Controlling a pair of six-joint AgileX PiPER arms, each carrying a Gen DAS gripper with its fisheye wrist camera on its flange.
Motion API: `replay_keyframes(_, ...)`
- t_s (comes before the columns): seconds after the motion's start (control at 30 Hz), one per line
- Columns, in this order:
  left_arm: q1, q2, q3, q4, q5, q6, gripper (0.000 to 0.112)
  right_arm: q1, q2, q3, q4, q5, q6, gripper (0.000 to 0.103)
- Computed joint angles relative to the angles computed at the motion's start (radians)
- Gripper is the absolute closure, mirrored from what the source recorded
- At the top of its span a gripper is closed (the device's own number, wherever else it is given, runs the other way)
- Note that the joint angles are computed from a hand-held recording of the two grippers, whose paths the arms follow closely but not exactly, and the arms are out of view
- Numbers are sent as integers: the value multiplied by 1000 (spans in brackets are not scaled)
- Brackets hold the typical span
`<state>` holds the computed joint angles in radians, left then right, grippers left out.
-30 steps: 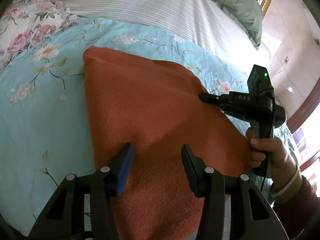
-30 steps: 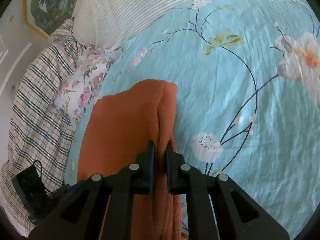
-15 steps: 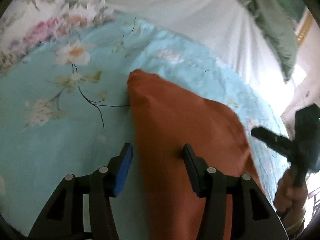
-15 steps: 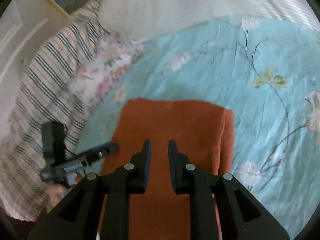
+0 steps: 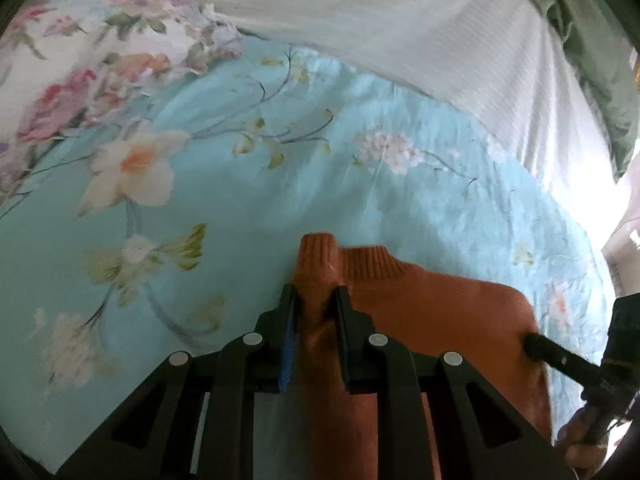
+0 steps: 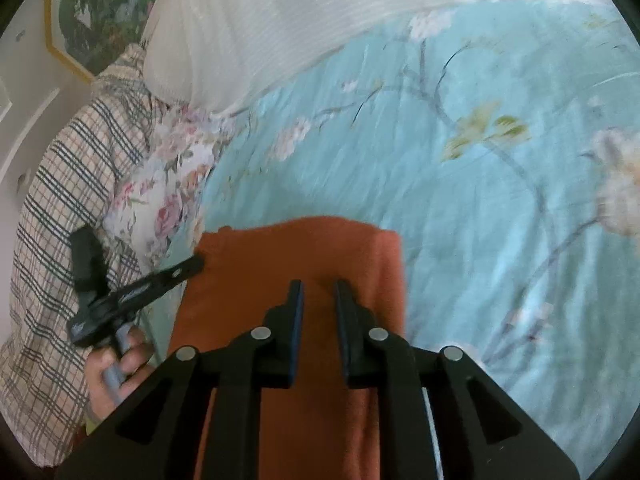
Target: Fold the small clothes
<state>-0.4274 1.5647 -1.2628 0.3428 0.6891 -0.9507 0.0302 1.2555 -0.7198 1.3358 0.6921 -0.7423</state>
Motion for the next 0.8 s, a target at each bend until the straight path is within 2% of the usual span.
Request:
replay_keyframes(0.2,-270,-288,219,215,32,-281,94,-51,-208,103,-54,81,63,86)
replay_keyframes(0.3,-487,-377,293,338,86,-457,94,-14,-320,179,-88,103,102,86)
replay_keyframes(0.37,-644,-403,334,408,124,-590,94,61,-384,231,-127,66,157,86)
replay_keyframes(0.47,-791,-401,378,479,148,-721,94,148,-453,308,-234,-28,279,86)
replay_keyframes(0.5,-817,-389,386,490,153,-748,94,155,-455,337,-235,-56,272,90)
replay_keyframes(0.57,-823,-351,402,430,144,-745,95,98,-455,392,-155,-40,184,103)
replay_keyframes(0.67,-840,-290,413,409,160,-777,97,106,-477,395,-193,-63,231,103)
replay_keyframes(0.7,-853,-288,418,429,167,-811,97,158,-491,385,-262,-107,309,103)
replay_keyframes(0.8,-851,-301,424,428,159,-833,98,176,-519,392,-313,-114,357,103)
